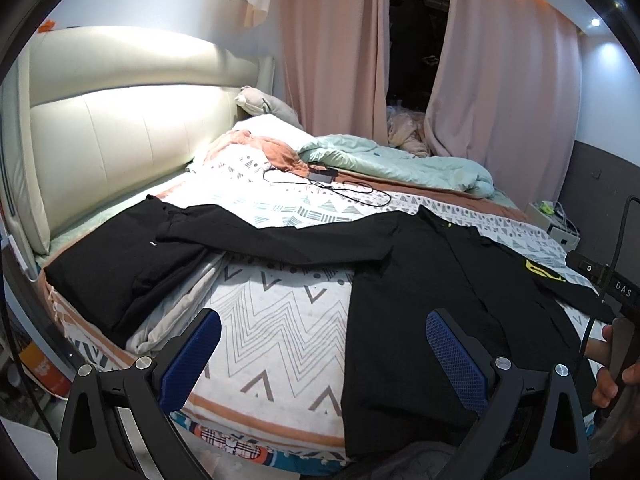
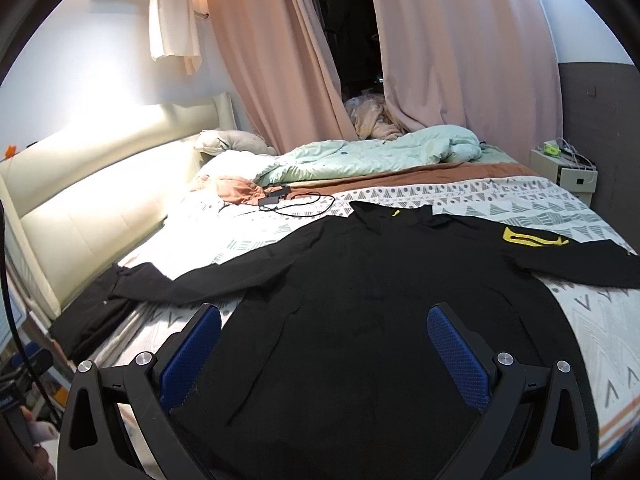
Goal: Fold large clothes
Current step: 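Lower both grippers toward the spread black jacket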
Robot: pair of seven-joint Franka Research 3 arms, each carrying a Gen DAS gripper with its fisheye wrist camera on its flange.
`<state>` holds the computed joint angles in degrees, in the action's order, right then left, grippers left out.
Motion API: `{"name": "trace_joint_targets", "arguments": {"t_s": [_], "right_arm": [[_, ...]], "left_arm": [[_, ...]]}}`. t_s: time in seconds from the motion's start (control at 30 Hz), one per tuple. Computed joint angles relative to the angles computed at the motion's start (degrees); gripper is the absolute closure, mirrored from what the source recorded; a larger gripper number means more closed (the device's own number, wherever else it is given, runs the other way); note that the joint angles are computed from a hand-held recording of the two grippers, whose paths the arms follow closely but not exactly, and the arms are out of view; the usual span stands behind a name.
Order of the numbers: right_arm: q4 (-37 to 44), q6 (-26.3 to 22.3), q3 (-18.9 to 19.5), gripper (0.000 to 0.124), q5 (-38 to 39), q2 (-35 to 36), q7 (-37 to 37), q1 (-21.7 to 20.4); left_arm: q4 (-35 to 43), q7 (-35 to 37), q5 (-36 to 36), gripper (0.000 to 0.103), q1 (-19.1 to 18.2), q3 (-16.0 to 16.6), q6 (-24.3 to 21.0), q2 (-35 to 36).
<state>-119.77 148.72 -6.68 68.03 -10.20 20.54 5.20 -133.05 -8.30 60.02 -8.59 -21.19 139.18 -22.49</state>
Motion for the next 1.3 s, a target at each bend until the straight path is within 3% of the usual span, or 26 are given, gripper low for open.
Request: {"name": "trace_joint_targets", "arguments": {"t_s": [0.47,0.7,0.83,1.0,1.13,1.3], "right_arm": [[19.7,-1.5,6.5,0.021,-4.7,19.2,13.4,-1.1],[30.9,-1.9,10.2,0.021,-11.2,28.8,20.4,-2.3],[37.1,-4.4,11.7,0.021,-15.4,34.1,24.5,-3.0],[44.6,-6.2,12.7,0.032,-22.3,40.1,28.2,-2.8],[50.1,-8.9,13.6,0.040,-26.0,44.3,31.1,-3.2],[56.7,-12.7,14.7,0.057,-28.8,49.2,33.6,-3.5]], "left_arm": [[1.9,2.4,-0.7,0.001,5.1,6.0,2.1,3.9],[1.0,3.8,-3.4,0.014,9.2,9.1,4.7,3.7],[1.5,4.0,-5.8,0.018,11.6,10.7,7.6,4.9],[2.9,5.7,-10.0,0.020,14.3,13.6,14.8,8.8],[3.8,9.6,-17.0,0.034,15.8,16.1,18.4,11.9],[6.3,15.0,-24.1,0.035,16.6,17.1,18.6,16.0]]}}
